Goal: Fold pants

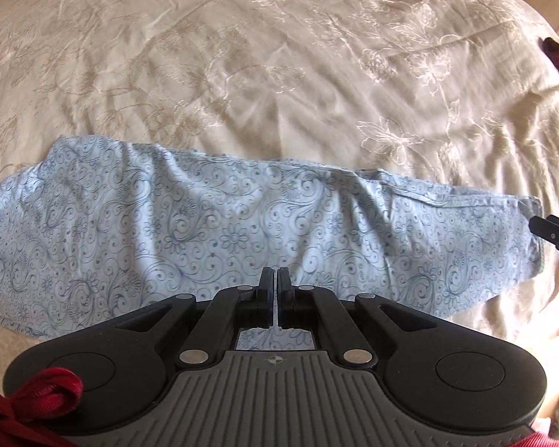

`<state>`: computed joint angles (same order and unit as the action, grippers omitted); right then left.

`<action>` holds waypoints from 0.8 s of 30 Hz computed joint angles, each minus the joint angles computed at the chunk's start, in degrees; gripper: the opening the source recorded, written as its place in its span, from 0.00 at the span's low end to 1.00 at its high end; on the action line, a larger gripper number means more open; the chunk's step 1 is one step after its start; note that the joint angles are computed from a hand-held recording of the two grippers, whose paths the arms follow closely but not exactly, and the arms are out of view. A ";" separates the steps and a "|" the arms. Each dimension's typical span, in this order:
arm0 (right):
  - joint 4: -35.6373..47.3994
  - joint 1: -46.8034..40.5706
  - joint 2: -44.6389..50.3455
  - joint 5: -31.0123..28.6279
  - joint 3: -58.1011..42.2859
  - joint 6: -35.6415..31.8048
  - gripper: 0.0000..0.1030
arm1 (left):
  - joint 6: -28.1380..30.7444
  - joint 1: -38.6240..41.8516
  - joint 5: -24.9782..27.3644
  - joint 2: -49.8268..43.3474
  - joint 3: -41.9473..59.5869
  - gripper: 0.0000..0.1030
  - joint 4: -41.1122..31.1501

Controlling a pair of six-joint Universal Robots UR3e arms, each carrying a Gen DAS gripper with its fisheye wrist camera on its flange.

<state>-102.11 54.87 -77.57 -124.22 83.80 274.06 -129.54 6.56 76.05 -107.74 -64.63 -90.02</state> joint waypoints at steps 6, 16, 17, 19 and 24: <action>-6.82 -1.53 -9.32 4.83 14.16 -2.74 0.58 | -3.52 -5.84 -0.86 -0.83 -3.21 0.03 2.35; -30.65 -5.50 -13.54 10.06 30.77 -13.32 0.59 | -18.12 -14.54 2.75 -16.39 9.91 0.03 4.93; -32.65 -5.84 -13.70 10.27 31.96 -13.40 0.60 | -18.83 -15.08 3.21 -18.04 12.18 0.02 4.03; -36.78 -6.34 -14.34 10.75 34.76 -12.81 0.60 | -19.46 -15.80 3.88 -20.13 15.21 0.02 2.84; -50.43 -7.79 -17.88 13.45 43.72 -11.35 0.22 | -20.12 -16.61 4.43 -22.29 19.14 0.02 1.09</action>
